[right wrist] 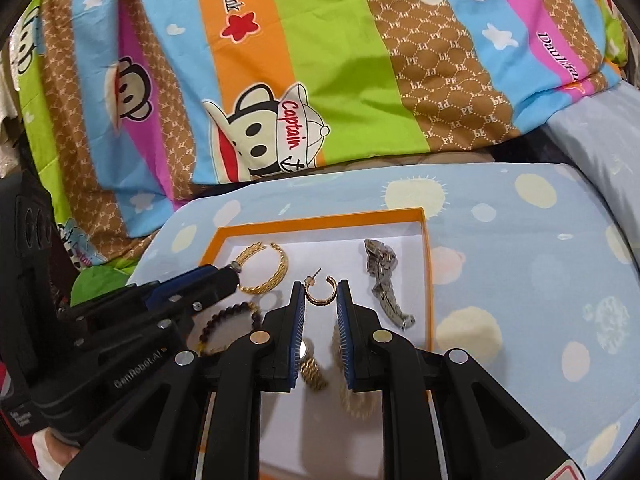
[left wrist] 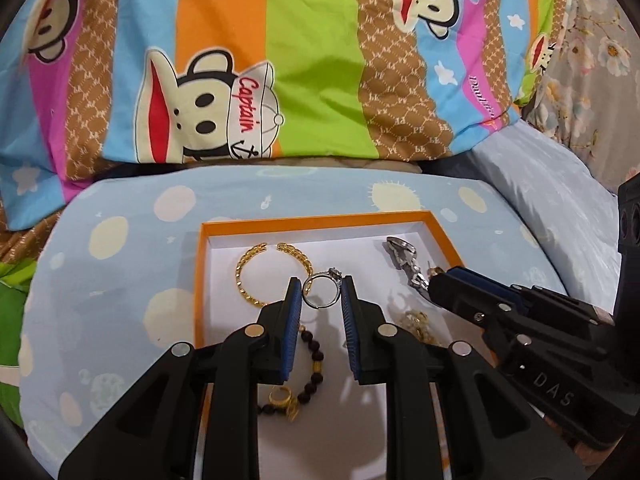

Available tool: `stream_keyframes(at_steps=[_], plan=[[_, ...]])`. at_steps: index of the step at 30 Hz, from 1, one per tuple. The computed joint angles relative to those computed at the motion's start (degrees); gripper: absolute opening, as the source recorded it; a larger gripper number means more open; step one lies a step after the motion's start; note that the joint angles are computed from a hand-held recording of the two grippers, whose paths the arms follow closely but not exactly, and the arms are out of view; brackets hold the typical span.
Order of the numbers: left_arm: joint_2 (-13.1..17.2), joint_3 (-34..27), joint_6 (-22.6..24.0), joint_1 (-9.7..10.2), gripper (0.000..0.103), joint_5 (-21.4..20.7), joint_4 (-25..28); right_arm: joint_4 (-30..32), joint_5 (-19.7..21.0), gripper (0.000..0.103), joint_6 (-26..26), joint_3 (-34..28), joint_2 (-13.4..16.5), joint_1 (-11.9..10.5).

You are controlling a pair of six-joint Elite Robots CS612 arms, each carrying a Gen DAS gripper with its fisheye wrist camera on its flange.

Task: Organize jewelry
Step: 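Carry the silver ring and gold hoop over the orange box with both tools, then open both tools to drop the ring and hoop into the box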

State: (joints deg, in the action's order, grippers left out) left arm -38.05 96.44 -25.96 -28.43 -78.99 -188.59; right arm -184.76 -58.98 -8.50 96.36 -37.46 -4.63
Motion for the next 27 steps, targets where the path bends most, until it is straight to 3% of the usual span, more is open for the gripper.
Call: stream_keyframes(at_steps=[8,19,27], plan=[[1.75,-2.80,-0.95,0.79,0.019,-2.38,3.83,2.62,-2.65,0.016,-0.64,-2.61,1.44,1.07],[1.85,-2.76,-1.38,0.56,0.020,-0.46,4.14,0.27,-4.05,0.016,-1.16,-2.43,1.90,1.33],[1.85,-2.59,-2.46,0.76,0.034,-0.70,3.54,-0.37,-2.79,0.018,0.49,-2.47,2.05,0.88]])
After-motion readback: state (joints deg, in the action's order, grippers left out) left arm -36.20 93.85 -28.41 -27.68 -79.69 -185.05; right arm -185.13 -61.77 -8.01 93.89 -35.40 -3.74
